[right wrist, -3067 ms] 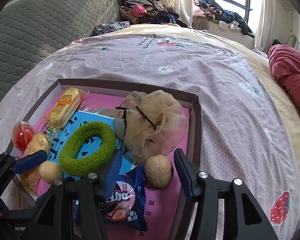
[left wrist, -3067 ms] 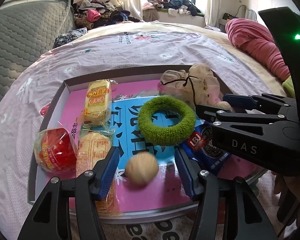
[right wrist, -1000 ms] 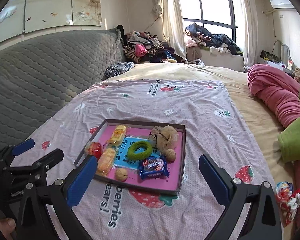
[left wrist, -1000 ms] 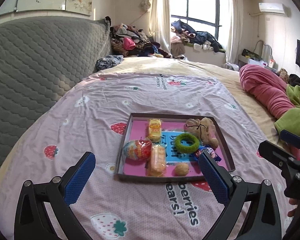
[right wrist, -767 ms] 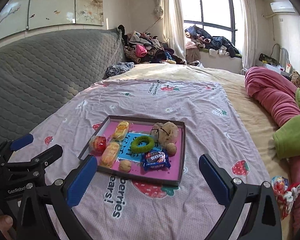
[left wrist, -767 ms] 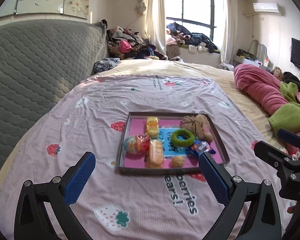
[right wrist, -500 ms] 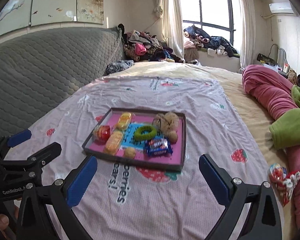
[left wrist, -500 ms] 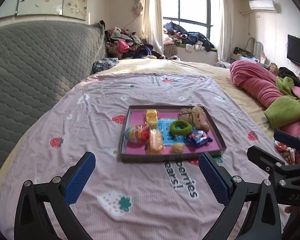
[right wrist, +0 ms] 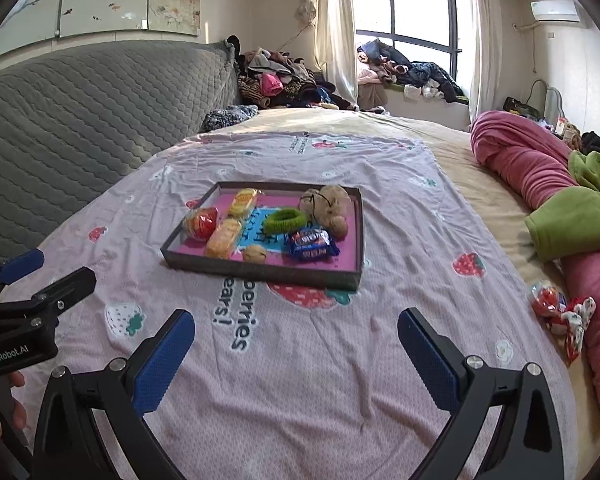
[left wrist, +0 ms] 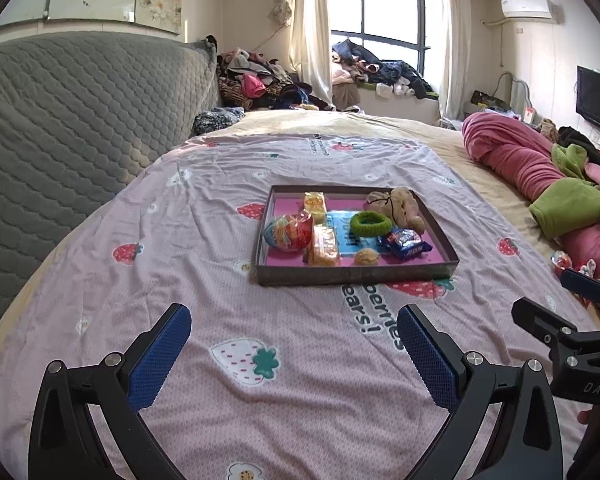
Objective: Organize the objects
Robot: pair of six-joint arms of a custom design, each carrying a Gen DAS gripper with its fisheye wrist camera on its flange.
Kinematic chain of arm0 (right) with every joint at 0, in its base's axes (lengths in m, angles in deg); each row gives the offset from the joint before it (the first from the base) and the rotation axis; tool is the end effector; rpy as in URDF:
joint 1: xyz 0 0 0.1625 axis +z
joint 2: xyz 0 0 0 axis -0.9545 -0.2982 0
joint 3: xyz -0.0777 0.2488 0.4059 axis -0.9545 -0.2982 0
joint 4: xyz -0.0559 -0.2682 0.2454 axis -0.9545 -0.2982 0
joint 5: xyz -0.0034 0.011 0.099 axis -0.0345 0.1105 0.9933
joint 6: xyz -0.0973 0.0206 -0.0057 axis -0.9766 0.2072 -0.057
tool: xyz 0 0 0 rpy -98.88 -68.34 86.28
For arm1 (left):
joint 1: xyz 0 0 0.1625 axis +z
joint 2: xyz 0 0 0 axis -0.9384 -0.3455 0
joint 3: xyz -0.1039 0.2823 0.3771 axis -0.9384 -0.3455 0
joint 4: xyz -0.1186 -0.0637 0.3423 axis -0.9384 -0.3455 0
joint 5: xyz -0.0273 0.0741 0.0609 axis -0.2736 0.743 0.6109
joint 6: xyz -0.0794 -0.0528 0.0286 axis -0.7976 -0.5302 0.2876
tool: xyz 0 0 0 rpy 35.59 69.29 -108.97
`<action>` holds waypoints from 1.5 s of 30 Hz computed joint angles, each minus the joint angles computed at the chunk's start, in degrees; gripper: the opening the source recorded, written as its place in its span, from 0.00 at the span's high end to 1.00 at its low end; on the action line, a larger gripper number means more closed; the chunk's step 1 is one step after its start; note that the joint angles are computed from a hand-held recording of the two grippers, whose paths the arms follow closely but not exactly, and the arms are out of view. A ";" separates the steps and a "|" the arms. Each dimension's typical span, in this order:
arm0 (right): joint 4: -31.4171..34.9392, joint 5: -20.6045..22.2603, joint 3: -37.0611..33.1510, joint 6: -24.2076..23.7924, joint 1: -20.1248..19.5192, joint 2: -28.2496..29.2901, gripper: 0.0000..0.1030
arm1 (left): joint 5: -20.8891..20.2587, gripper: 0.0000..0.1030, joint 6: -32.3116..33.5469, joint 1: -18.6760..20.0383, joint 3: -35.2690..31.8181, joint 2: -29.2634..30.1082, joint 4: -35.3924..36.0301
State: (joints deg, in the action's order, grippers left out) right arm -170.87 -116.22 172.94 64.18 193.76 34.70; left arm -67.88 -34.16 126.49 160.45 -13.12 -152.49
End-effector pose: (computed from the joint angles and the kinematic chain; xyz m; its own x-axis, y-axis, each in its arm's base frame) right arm 0.3809 -0.5326 0.0532 -0.7171 0.1152 0.6874 -0.4896 0.6187 -0.6144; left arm -0.1225 -0.5539 0.3347 -0.6982 0.1961 -0.6885 0.6484 0.5810 -0.4920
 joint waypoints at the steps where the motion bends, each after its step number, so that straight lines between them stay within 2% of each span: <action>1: 0.06 0.04 0.41 0.54 -0.02 -0.09 0.00 | 0.31 0.00 0.04 0.01 0.15 0.10 -0.14; 15: -0.95 0.10 2.73 2.46 -0.65 0.53 0.00 | 0.10 0.00 0.44 2.32 2.65 1.06 -3.46; 45: -0.09 1.05 3.94 4.82 -2.37 2.11 0.00 | -1.10 0.00 1.10 4.23 3.86 2.30 -4.60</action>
